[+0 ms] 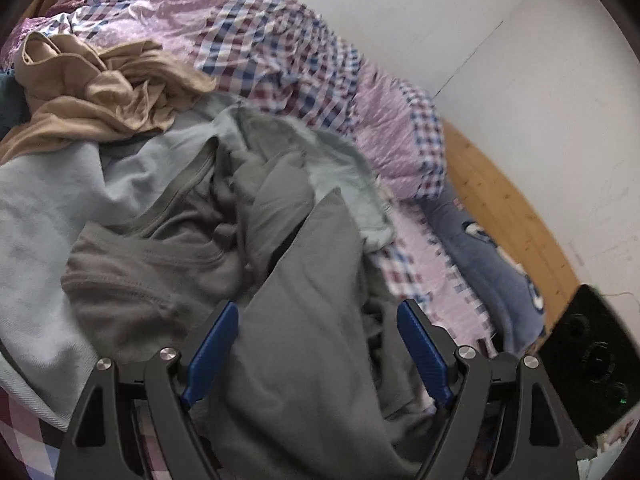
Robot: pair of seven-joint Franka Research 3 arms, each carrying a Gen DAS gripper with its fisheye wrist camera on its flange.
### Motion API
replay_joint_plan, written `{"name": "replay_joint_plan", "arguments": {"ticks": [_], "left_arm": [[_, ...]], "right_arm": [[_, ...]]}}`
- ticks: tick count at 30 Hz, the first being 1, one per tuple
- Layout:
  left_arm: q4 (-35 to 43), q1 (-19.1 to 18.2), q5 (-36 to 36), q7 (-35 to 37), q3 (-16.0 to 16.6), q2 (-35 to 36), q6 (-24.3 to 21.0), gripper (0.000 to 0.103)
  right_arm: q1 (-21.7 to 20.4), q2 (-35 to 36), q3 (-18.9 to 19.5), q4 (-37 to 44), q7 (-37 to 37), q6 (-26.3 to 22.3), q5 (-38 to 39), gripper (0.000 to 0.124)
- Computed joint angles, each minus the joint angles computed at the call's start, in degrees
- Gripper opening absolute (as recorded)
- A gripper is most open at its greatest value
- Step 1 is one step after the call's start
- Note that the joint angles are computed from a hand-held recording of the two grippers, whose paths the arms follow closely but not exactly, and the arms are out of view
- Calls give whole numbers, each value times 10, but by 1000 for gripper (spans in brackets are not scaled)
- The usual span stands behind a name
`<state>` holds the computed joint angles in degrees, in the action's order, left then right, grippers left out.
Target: Fold clothes
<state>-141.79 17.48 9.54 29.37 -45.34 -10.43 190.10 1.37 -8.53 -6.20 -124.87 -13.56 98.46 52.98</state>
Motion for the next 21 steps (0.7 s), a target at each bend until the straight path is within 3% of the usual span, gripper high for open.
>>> {"name": "replay_joint_plan", "arguments": {"ticks": [1, 3, 6, 8, 11, 13, 14, 17, 21], "left_arm": [[4, -5, 3, 3, 3, 4, -14, 73], [14, -40, 18, 4, 37, 17, -38, 44], [21, -58, 41, 0, 55, 27, -46, 17], [21, -9, 71, -32, 11, 15, -48, 14], [13, 43, 92, -78, -29, -7, -37, 8], [-1, 86, 92, -110, -61, -31, -15, 8], [-8, 101, 85, -117, -73, -42, -1, 8], [-28, 143, 45, -116, -111, -82, 43, 8], [-55, 183, -20, -105, -151, -140, 122, 8]], "right_arm": [[0, 4, -1, 6, 0, -15, -10, 4], [-1, 5, -1, 8, -6, -27, -19, 4], [-4, 14, 0, 16, 4, -29, -23, 6], [-8, 23, -1, 26, 11, -35, -24, 7], [-16, 47, -4, 54, 34, -51, -6, 13], [-29, 70, -10, 77, 61, -63, 34, 38], [-36, 79, -13, 85, 79, -71, 55, 56], [-59, 110, -14, 110, 144, -79, 122, 60], [-73, 127, -4, 122, 215, -34, 160, 61]]}}
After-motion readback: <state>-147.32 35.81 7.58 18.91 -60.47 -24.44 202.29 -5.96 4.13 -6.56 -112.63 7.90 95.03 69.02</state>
